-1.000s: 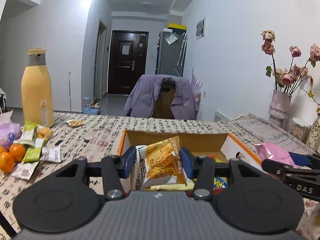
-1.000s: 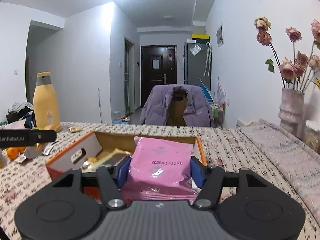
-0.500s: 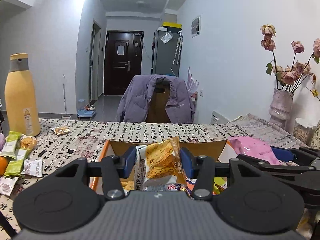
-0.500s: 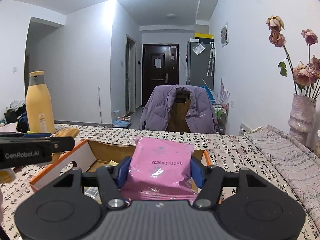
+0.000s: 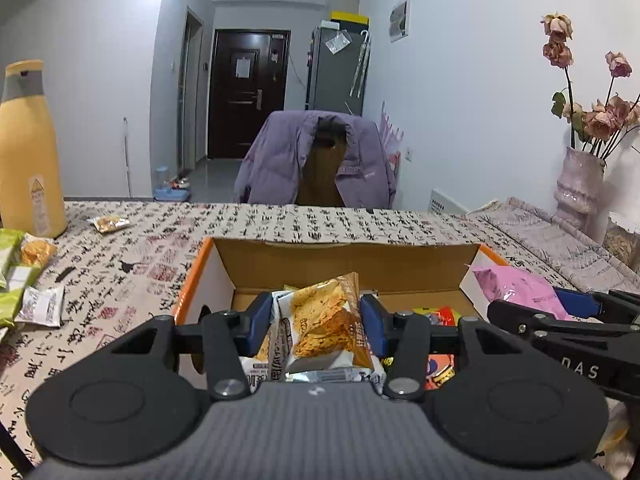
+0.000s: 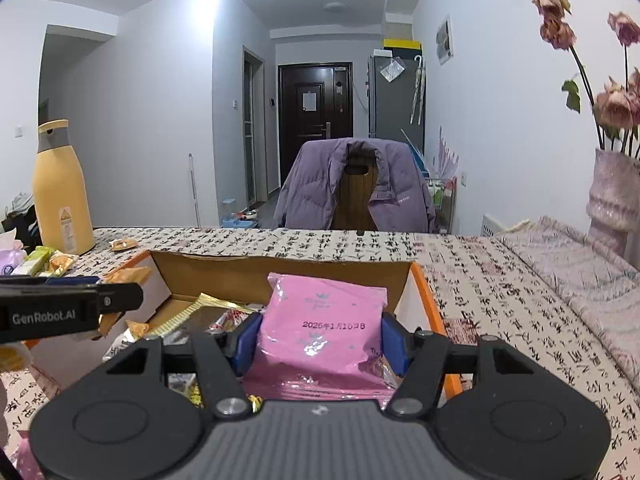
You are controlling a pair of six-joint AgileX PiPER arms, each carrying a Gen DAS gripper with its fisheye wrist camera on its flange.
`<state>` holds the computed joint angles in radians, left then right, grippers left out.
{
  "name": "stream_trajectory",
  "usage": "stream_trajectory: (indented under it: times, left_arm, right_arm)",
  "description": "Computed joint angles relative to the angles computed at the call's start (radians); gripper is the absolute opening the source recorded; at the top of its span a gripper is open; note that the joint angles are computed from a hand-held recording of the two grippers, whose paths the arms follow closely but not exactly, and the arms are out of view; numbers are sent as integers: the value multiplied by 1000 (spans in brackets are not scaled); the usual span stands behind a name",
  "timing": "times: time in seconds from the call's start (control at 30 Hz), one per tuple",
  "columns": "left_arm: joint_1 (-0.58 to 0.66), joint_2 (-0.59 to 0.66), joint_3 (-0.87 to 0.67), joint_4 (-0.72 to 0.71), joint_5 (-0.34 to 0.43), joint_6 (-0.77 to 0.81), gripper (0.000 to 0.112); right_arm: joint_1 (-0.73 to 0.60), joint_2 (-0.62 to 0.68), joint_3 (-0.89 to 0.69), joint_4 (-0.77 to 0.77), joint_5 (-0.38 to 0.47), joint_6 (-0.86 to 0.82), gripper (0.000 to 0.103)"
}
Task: Organize snacks
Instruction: 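Lower both snacks into the box and open both grippers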
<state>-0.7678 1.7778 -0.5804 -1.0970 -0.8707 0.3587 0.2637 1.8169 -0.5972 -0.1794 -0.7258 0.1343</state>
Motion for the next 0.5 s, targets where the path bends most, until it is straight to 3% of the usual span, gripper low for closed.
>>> stream_trajectory:
  times: [0.23,0.3,0.33,0.37,0.43,0.5]
  left_arm:
    - [14,-6,41,80,10,-86,57]
    - [-1,-7,51,72,-19,-101,77]
    - [-9,-6,58,71,-41,-114,83]
    - [-17,-6,61,62,-58,-115,90]
    - [-36,-3,65,47,-89,-118,102]
    - [-45,-3,72,45,-111,-136,103]
  right_arm:
    - [-29,23,-14,-39,36,50,62]
    - [-34,18,-2,-42,17,55,71]
    - [-35,16,1,-39,10,56,86]
    - [-31,11,10,-23,-1,44,94]
    - [-28,9,24,-1,-25,24,98]
    - [-31,13,25,-3,-34,34,103]
